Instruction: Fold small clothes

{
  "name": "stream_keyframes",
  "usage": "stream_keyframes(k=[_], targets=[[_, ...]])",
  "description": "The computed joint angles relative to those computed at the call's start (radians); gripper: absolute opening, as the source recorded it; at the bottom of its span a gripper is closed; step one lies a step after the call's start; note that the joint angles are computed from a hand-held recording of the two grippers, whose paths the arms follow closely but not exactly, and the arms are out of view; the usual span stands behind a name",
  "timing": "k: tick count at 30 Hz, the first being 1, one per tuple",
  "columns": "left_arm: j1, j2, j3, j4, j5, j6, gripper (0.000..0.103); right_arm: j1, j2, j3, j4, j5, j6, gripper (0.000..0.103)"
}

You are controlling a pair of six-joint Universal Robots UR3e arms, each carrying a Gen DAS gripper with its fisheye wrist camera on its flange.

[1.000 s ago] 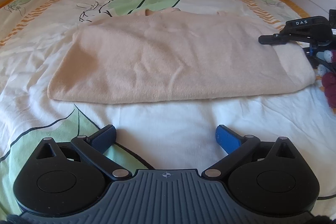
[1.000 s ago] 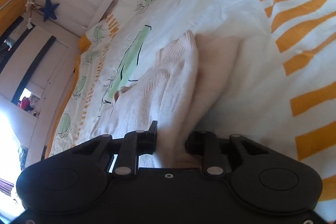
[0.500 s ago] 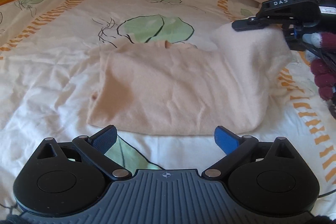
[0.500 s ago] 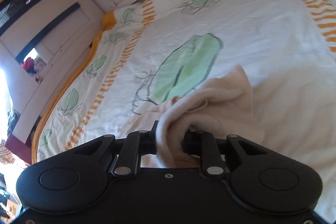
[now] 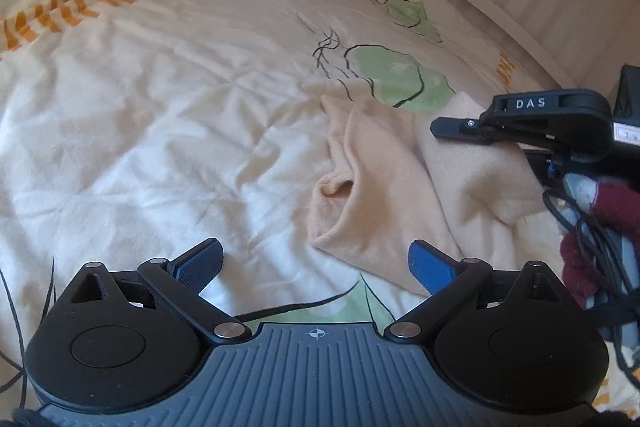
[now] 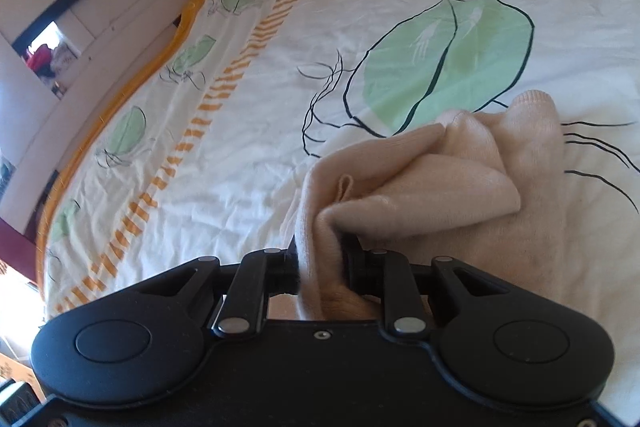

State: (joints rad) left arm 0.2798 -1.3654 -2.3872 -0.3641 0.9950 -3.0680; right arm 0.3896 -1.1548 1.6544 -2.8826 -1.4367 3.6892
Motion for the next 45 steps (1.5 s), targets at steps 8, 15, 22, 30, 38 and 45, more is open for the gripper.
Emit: stream_keyframes(k=[8, 15, 22, 30, 38, 45], targets=[[0.063, 0.014, -0.029, -0.008, -0.037, -0.028, 0.1, 0.083, 0.134, -0.224, 0.136, -0.055, -0.086, 0.064], [0.06, 0.013, -0.029, -0.002, -0.028, -0.03, 0.1, 0.023, 0.065, -0.107, -0.088, 0.134, -0.058, 0.065], [0.068, 0.052, -0.008, -0.043, -0.039, -0.025, 0.1, 0.024, -0.092, 0.066, -0.087, 0.0, -0.159, 0.069], [0.041, -0.027, 0.164, -0.081, -0.014, -0.019, 0.1, 0.251, -0.039, 0.121, -0.151, -0.265, -0.418, 0.076], [0.0, -0.16, 0.406, -0.235, -0.01, 0.014, 0.1, 0.427, 0.163, -0.051, -0.135, -0.458, -0.656, 0.043], [-0.053, -0.248, 0.54, -0.365, -0.039, 0.056, 0.1, 0.435, 0.195, -0.017, -0.258, -0.519, -0.658, 0.011]])
